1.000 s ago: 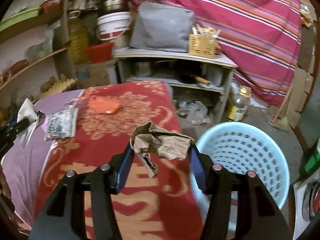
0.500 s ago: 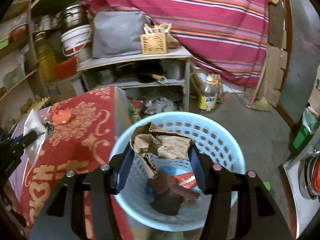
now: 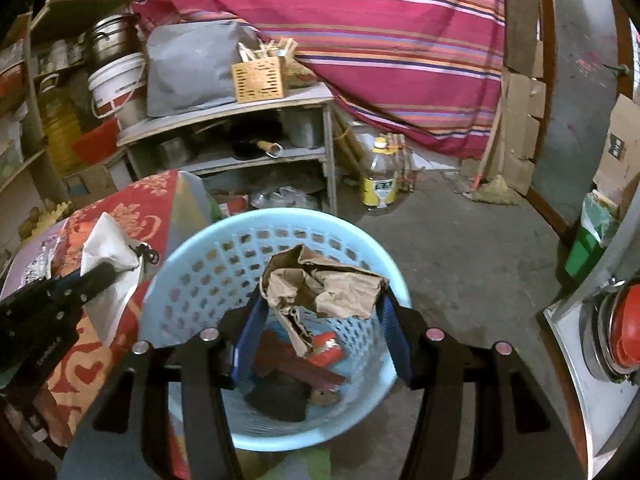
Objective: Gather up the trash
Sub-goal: 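Carry both cloths over the blue basket and open both tools to drop them, then grasp the pink wrapper and silver foil together with the left tool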
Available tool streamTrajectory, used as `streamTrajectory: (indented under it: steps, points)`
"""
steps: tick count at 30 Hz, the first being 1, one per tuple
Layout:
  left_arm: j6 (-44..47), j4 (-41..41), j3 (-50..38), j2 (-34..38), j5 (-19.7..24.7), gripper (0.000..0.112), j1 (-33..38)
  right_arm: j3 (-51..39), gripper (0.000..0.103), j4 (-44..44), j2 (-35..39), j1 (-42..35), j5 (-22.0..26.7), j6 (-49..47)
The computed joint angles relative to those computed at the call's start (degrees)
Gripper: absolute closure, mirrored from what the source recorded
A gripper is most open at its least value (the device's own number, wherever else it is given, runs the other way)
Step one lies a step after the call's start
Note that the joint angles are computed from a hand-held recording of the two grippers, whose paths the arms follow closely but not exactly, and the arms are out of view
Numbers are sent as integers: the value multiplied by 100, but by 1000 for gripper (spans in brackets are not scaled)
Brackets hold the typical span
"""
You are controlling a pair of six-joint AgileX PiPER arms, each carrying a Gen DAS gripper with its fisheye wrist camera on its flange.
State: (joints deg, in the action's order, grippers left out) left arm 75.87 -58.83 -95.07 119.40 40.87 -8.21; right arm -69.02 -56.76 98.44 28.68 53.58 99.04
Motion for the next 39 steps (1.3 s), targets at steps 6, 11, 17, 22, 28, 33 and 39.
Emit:
streamTrajectory:
  steps: [6, 11, 17, 22, 28, 33, 39]
  points:
    - [-131, 93, 3, 64, -121, 89, -215, 264, 48, -77, -162, -82, -131, 197]
    - [-96, 24, 64, 35, -214, 65, -210, 234, 48, -70, -125, -71, -164, 162]
    - [-4, -78, 117, -55, -349, 48, -73, 157, 48, -9, -66, -120, -217, 99]
    - [91, -169, 89, -108, -472, 33, 215, -88, 47, 82, 124, -135, -272, -9]
    - [139, -201, -67, -108, -516, 17, 726, -577, 43, 298, 519, -145, -311, -282]
    - [-48, 35, -355, 2, -499, 15, 1121, -1072, 27, 612, 846, -69, -83, -393]
    - [-679, 504, -1132, 399, -299, 15, 1680, -2039, 27, 582, 1310, 256, 428, -536]
